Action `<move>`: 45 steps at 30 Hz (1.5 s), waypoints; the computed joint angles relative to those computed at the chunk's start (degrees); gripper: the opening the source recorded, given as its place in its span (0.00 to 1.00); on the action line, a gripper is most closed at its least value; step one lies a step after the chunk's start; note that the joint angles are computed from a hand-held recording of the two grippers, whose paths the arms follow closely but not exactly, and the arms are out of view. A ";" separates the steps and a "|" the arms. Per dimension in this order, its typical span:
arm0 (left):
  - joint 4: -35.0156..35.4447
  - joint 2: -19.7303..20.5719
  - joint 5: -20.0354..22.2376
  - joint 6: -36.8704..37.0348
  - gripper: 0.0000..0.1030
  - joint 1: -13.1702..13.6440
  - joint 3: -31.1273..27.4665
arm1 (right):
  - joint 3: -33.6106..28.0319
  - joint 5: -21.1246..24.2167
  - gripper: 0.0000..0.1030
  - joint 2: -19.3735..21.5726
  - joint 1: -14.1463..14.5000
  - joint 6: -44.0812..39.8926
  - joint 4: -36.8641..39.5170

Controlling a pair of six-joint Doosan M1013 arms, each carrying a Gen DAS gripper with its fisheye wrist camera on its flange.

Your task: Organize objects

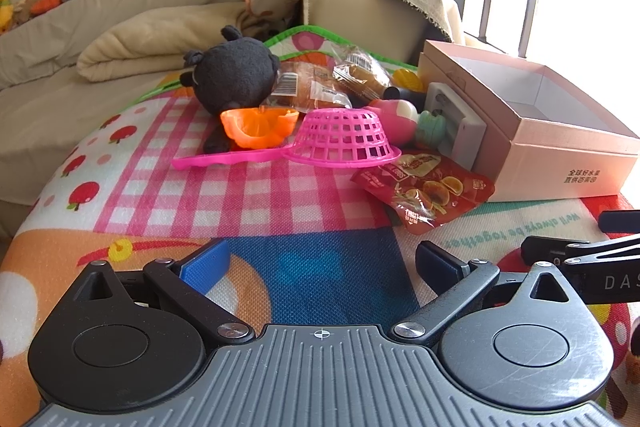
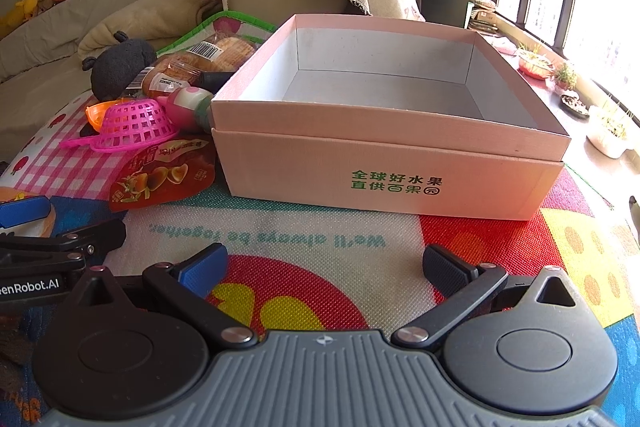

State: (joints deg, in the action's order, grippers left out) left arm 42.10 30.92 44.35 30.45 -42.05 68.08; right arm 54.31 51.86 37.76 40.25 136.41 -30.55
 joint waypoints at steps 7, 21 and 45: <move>-3.00 -1.93 -3.62 0.49 0.99 0.83 2.18 | -1.34 2.11 1.00 0.56 0.05 -0.97 0.95; 7.11 -5.84 -10.54 -6.05 0.99 2.07 7.44 | 5.70 -7.25 1.00 -3.34 0.84 8.51 -8.75; -3.73 9.06 -1.23 8.42 0.99 9.44 -17.07 | 7.84 -8.98 1.00 -4.11 2.35 9.26 -15.23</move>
